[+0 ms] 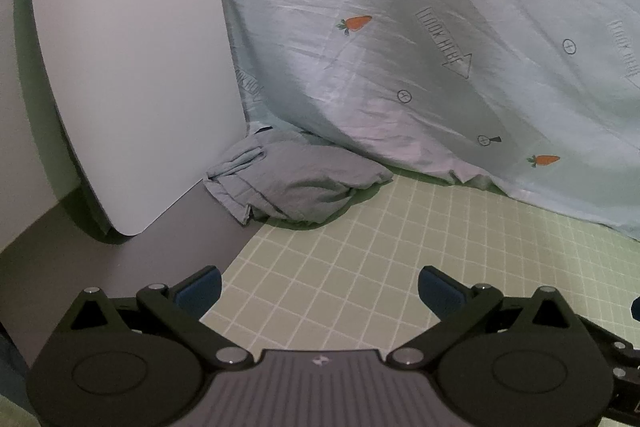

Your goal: Fold clothes

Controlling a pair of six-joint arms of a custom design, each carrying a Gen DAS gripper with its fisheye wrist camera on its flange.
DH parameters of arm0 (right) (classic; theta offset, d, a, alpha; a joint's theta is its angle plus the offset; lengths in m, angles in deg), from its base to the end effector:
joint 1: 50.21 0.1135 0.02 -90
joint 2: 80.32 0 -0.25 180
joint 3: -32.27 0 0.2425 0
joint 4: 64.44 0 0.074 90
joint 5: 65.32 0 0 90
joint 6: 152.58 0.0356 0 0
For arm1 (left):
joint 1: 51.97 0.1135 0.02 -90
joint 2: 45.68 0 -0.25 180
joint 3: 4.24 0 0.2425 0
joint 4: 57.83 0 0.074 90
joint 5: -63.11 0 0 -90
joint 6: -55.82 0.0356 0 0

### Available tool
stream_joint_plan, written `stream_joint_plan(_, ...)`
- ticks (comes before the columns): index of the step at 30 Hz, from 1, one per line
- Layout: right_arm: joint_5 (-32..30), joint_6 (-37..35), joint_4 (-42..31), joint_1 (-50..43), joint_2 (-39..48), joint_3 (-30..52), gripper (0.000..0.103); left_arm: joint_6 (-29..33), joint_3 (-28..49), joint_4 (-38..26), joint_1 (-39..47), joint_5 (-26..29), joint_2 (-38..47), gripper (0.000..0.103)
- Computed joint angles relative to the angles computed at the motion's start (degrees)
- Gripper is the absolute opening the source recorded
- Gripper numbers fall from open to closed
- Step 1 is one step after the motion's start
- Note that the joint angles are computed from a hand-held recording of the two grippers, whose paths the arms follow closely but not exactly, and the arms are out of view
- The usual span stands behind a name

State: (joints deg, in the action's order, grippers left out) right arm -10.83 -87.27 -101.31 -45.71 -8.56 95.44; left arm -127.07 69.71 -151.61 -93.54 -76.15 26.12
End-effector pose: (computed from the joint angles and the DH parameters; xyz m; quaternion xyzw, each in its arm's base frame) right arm 0.2514 0.0405 0.2413 -0.3339 0.8238 0.2146 0.4048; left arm 0.1537 -0.1002 0.2629 -0.3882 0.8219 0.1732 0.3792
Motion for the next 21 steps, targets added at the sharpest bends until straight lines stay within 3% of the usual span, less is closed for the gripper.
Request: stream_joint_plan(21, 0.7, 1.6, 0.1, 0.3, -1.1, -0.8, 0.103, -1.9, 0.0, -3.4, -1.9, 0.6, -0.7, 0.103)
